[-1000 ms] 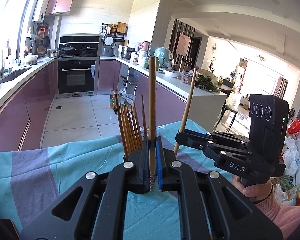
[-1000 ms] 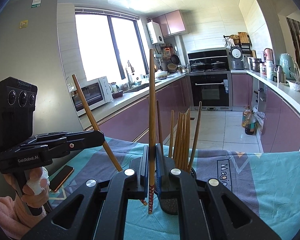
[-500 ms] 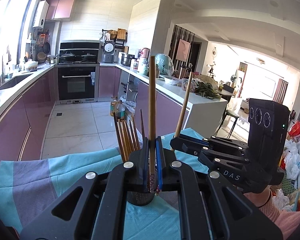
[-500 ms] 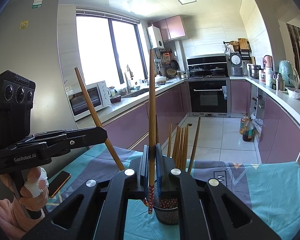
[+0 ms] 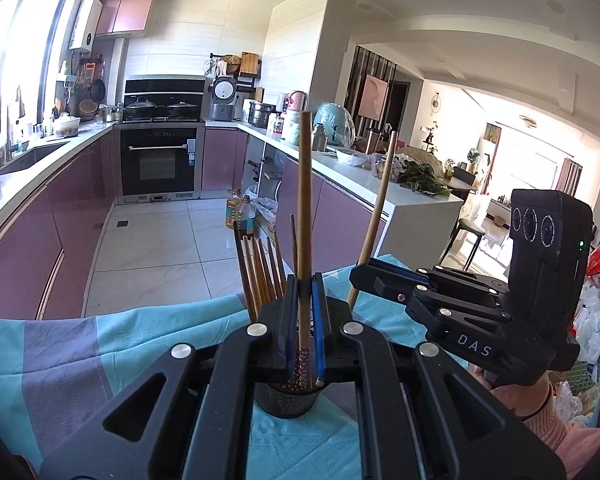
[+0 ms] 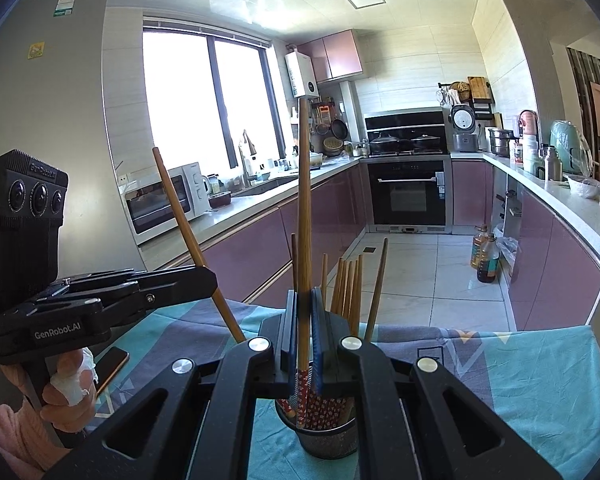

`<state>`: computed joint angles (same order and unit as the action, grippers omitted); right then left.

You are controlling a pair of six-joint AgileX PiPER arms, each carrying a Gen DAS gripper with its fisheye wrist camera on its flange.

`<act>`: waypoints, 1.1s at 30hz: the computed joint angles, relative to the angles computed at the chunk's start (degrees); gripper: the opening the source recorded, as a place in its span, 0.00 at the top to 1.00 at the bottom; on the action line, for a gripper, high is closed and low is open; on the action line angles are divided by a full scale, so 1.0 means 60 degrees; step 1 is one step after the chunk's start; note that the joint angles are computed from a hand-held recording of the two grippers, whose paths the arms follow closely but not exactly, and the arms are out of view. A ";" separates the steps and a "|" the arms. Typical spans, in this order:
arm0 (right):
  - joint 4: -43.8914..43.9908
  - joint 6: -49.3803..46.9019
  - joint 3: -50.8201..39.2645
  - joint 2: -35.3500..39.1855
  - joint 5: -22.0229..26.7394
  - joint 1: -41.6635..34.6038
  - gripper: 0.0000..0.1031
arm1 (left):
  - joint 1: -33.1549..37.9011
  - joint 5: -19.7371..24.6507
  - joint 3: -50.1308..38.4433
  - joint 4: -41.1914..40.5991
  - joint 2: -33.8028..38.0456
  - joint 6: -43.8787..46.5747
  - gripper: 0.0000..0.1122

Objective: Organize utensils
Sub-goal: 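Push both held chopsticks down into the mesh cup among the others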

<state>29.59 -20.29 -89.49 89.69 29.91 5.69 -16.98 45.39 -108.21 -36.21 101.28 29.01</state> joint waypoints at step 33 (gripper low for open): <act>-0.0426 0.0607 -0.0130 0.0454 -0.0074 -0.0034 0.95 | -0.0009 0.1038 -0.1408 0.0710 0.0804 -0.0673 0.93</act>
<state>27.04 -16.64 -90.27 92.42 29.47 5.49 -17.04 51.62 -116.66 -31.95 106.11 24.97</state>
